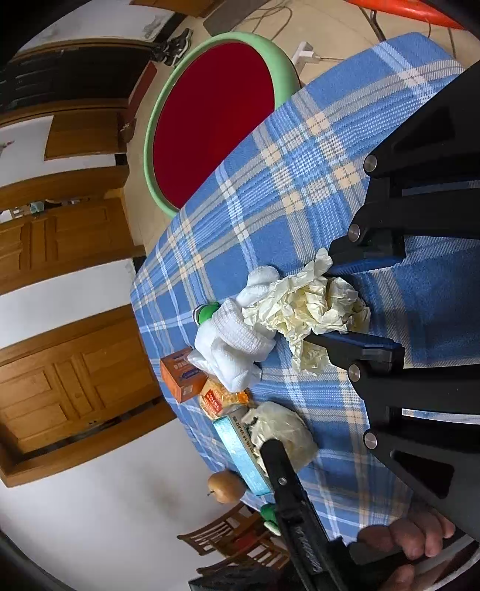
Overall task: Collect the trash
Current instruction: 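Grasp crumpled paper with the right tool while the left tool grasps crumpled paper, then carry both crumpled papers over the red basin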
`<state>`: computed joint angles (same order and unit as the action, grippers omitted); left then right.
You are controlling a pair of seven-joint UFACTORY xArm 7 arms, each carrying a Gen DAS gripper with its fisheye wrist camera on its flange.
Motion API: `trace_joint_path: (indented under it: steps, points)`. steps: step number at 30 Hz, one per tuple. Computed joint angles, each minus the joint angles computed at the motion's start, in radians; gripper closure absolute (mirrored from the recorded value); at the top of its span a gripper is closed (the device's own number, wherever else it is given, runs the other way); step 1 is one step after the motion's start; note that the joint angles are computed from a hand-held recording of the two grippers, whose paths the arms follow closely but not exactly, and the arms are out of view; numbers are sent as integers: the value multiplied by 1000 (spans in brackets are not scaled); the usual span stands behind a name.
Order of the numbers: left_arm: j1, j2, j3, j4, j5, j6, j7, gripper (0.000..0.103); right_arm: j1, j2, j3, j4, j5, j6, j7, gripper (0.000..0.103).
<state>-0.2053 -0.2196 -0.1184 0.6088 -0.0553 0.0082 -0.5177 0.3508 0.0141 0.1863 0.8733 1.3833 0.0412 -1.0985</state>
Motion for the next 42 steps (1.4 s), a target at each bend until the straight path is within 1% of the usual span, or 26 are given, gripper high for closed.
trace_joint_path:
  steps: [2,4,5,6,7,9,10,12,14,15,17,19,20,21,24,27,30,34,35,36,38,39,40,41,42]
  points:
    - [-22,-30,9,-23,-15,9,5,64,3,0,3,-2,-4,-12,0,76]
    - [-78,-68,47,-52,-55,24,28,64,4,-1,3,-4,-18,-12,12,76]
    - [-106,-89,64,-67,-77,32,40,64,2,-2,1,-5,-29,-3,21,75]
    - [-143,-116,90,-86,-106,39,57,64,-5,-1,-7,-1,-45,28,34,75]
    - [-161,-144,98,-105,-124,42,65,64,-10,0,-10,3,-55,46,45,75]
    - [-143,-190,68,-134,-126,47,49,64,-24,-1,-20,10,-58,97,54,75]
    - [-128,-218,50,-148,-121,54,36,64,-26,-4,-20,8,-58,102,55,75]
    - [-119,-260,36,-166,-115,61,22,64,-23,-9,-16,4,-56,88,41,75]
    - [-82,-291,1,-179,-93,66,-6,63,-13,-16,-9,-7,-74,55,53,75]
    - [-50,-304,-29,-181,-74,75,-25,63,-8,-23,-7,-10,-73,52,52,75]
    - [-5,-316,-67,-180,-41,91,-61,63,0,-33,-9,-14,-67,58,45,75]
    - [35,-329,-102,-187,-12,88,-102,63,10,-38,-8,-19,-93,45,63,75]
    - [40,-334,-104,-191,-2,86,-114,63,14,-44,-8,-25,-106,39,71,75]
    - [41,-336,-104,-192,8,83,-121,63,20,-52,-10,-27,-96,38,59,75]
    - [43,-326,-101,-184,34,74,-130,63,39,-84,-23,-29,14,35,-41,75]
    - [42,-303,-107,-167,53,63,-140,63,46,-111,-33,-36,30,26,-56,75]
    - [26,-263,-105,-132,66,46,-134,63,48,-138,-47,-51,15,16,-35,75]
    - [-2,-188,-103,-64,82,22,-110,63,54,-154,-69,-60,19,-21,-35,75]
    - [3,-173,-113,-49,89,20,-109,63,54,-155,-75,-62,14,-28,-28,75]
    - [26,-152,-141,-24,106,18,-116,63,50,-161,-82,-70,-1,-30,-9,75]
    - [94,-115,-219,21,161,19,-145,63,45,-176,-101,-86,-21,-35,22,75]
    - [167,-92,-297,57,219,26,-182,63,44,-187,-112,-97,-28,-43,32,75]
    - [201,-82,-333,75,261,33,-209,63,45,-198,-123,-108,-33,-50,39,75]
    - [260,-57,-399,111,325,38,-246,63,45,-211,-137,-121,-40,-58,48,75]
    - [276,-32,-423,135,360,34,-264,63,46,-224,-147,-135,-56,-70,66,75]
